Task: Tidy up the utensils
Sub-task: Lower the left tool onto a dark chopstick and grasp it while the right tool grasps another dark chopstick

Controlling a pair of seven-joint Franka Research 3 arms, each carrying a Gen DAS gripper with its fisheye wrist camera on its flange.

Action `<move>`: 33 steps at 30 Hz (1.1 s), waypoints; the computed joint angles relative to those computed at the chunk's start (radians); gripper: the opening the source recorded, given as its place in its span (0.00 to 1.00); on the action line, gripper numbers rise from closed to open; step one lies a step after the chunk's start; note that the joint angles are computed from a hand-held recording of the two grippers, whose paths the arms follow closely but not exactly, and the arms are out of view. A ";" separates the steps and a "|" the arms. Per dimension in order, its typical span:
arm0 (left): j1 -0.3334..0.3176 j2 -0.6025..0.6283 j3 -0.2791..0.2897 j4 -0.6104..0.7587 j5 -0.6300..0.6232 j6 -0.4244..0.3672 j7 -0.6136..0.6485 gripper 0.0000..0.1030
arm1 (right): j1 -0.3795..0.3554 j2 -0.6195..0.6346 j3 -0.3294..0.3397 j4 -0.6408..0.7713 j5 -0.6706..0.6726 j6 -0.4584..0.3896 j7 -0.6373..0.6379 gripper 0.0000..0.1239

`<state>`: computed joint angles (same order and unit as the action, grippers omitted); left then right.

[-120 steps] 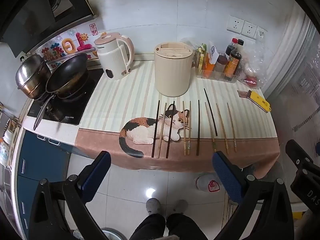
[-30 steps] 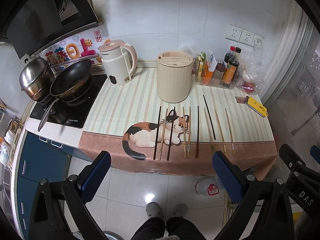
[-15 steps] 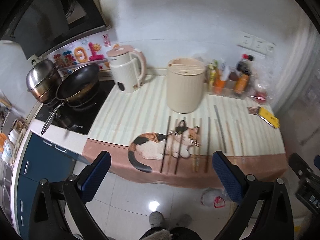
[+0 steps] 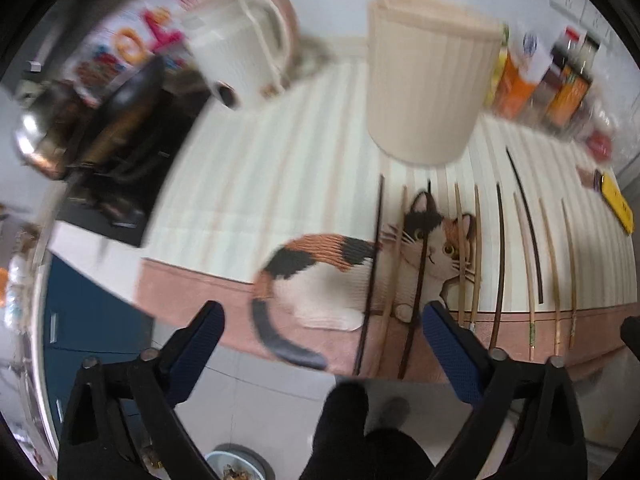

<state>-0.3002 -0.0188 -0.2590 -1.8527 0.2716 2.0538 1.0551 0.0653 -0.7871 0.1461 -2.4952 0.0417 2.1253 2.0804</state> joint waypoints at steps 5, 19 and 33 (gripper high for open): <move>0.024 0.188 0.010 0.111 -0.140 -0.013 0.156 0.56 | 0.015 0.182 -0.034 0.015 0.063 0.084 -0.003 0.24; 0.064 0.444 -0.002 0.363 -0.280 -0.107 0.364 0.11 | 0.073 0.612 -0.075 0.241 0.056 0.057 0.108 0.24; 0.137 0.444 0.029 0.370 -0.316 -0.152 0.336 0.03 | 0.138 0.781 -0.093 0.400 -0.058 -0.055 0.191 0.06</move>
